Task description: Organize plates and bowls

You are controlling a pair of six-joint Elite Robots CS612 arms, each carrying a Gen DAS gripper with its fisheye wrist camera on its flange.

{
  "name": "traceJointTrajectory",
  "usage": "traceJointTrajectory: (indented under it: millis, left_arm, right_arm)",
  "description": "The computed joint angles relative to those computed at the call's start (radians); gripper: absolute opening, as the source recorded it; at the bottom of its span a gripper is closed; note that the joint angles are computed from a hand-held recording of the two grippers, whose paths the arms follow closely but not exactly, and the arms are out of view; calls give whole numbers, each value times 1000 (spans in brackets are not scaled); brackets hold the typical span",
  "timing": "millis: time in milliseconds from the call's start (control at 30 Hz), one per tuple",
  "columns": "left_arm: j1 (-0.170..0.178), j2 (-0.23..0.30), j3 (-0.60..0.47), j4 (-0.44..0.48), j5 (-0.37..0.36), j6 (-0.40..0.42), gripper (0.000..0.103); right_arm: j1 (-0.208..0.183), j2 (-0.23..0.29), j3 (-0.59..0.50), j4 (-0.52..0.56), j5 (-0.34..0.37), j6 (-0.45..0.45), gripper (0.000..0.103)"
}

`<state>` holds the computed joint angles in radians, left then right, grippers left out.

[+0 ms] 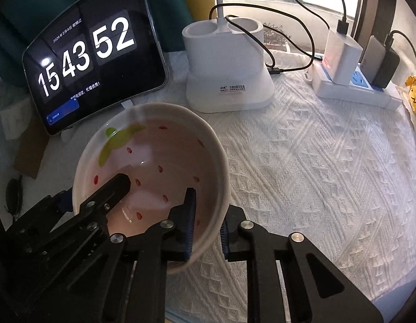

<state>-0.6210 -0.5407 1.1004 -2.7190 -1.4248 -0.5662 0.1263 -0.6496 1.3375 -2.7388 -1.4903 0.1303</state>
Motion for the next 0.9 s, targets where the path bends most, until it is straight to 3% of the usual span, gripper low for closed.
traceJointTrajectory:
  millis: [167, 267, 900]
  left_arm:
    - [-6, 1, 0, -15, 2, 33, 19]
    - [-9, 0, 0, -10, 17, 34, 16]
    - [-12, -54, 93, -128, 19, 37, 14]
  right_arm:
    - [-2, 2, -3, -2, 13, 3, 16]
    - [-3, 0, 1, -9, 14, 5, 15]
    - [-3, -49, 70, -103, 6, 9, 11]
